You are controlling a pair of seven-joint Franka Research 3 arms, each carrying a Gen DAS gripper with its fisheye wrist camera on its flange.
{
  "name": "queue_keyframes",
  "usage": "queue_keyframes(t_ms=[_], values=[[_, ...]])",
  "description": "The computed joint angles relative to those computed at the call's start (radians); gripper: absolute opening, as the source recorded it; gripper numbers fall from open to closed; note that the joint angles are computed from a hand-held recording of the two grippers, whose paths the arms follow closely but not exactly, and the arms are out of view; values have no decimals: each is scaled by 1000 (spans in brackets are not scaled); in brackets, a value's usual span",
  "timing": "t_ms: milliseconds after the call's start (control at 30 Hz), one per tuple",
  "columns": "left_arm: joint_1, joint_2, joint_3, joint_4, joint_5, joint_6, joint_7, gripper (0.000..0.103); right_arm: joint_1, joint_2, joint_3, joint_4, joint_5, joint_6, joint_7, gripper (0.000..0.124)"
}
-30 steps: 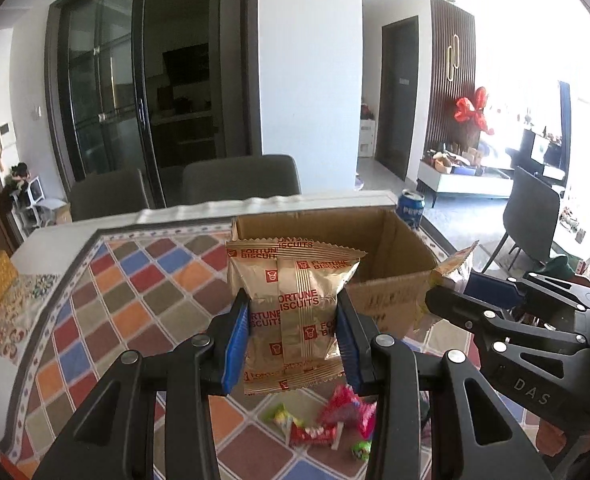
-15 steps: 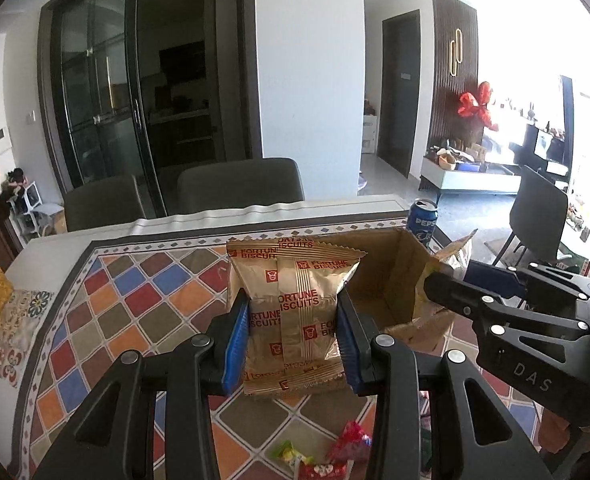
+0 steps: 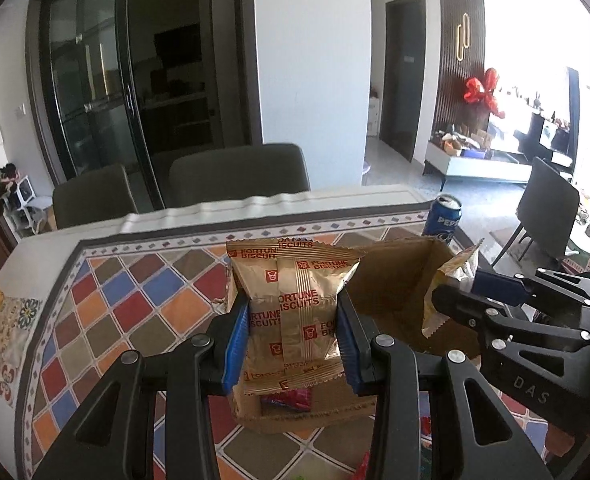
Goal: Organize snacks
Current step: 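Open both grippers to drop the biscuits bag and white packet into the box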
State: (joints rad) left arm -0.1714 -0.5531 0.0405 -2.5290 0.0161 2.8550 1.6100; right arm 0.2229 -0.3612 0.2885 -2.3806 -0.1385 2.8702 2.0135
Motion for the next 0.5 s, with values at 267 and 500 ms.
queue_keyframes(t_ms=[267, 500], values=[[51, 29, -30, 11, 21, -21, -50, 69, -73, 33, 59, 43, -139, -63, 124, 56], [65, -72, -36, -47, 61, -57, -69, 74, -68, -44, 65, -10, -241, -66, 209, 57]])
